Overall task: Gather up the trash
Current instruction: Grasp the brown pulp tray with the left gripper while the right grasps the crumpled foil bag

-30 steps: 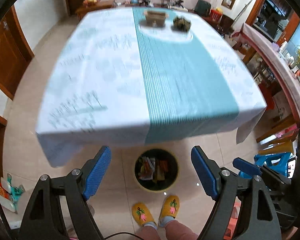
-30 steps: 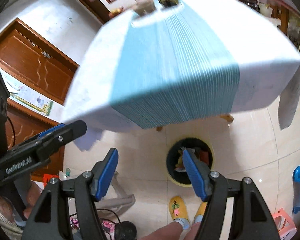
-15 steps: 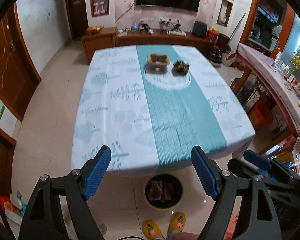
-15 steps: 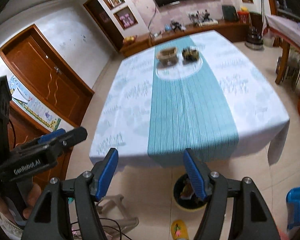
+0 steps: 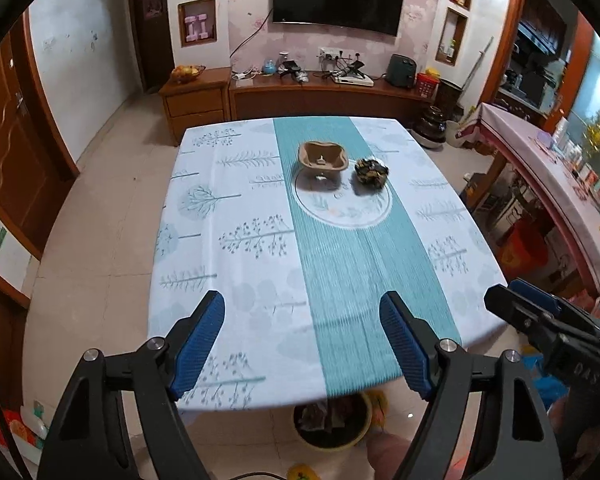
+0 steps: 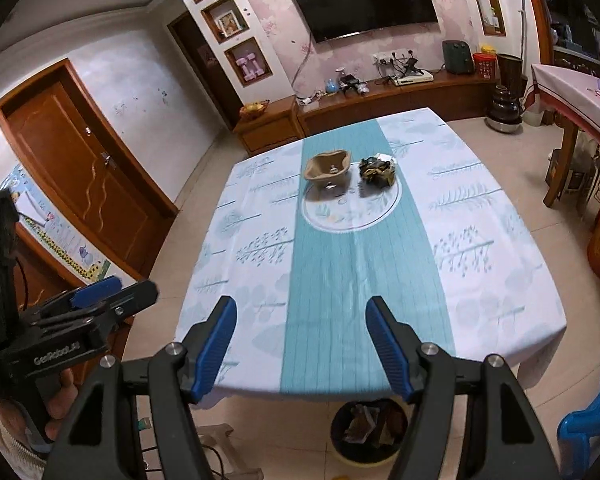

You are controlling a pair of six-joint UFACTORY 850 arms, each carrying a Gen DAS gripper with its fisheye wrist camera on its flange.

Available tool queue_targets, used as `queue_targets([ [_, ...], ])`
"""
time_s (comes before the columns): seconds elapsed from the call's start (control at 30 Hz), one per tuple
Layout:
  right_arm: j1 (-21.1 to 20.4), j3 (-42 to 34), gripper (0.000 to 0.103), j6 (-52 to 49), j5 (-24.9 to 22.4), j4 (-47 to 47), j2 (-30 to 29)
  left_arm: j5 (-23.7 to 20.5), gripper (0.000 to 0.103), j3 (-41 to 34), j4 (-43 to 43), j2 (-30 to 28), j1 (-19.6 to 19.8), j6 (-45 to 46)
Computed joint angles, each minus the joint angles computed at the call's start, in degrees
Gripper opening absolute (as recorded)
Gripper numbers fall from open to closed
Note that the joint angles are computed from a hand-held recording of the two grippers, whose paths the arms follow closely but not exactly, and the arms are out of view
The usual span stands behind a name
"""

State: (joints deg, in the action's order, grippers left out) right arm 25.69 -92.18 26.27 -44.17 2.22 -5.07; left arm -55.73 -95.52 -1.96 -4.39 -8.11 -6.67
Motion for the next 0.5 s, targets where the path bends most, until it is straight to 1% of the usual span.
queue_targets([
  [0.1, -3.2, -3.8, 0.067, -4.5, -1.5, 4.1, -4.0, 0.8, 0.078, -3.1, 1.0, -3.8, -0.1, -2.4],
  [0.13, -4.4, -5.8, 0.067, -6.4, -2.3, 5.7, -6.0, 0.8, 0.078, -5.1, 1.5, -5.9, -0.2, -3.8],
  [0.27, -9.0, -14.7, 0.067, -13.8, -5.9, 11.9, -14.5, -1.5, 0.078, -13.3, 2.7, -13.7, -0.8, -9.0],
  [0.3, -10.0, -17.7, 0.067, -15.1, -7.4, 13.2, -17.1, -3.1, 0.078, -17.4, 2.9, -17.2, -1.0, -10.5],
  [0.37, -12.3, -25.0, 0.067, -17.6, -11.2, 16.4, -22.9, -5.8, 0.078, -23.7, 3.6, -22.4, -1.4, -12.3],
  [0.43, -14.3, -34.6, 0.067, -19.3, -16.0, 18.5, -30.1, -10.3, 0.078, -34.6, 3.9, -30.6, -1.8, -14.4],
  [0.47, -15.0, -40.6, 0.067, -19.7, -18.9, 18.8, -34.3, -13.8, 0.078, -40.6, 4.0, -34.4, -2.0, -15.2],
  [0.5, -15.7, -46.6, 0.067, -20.0, -21.3, 19.2, -38.4, -15.2, 0.078, -46.6, 4.3, -38.8, -2.1, -16.6],
])
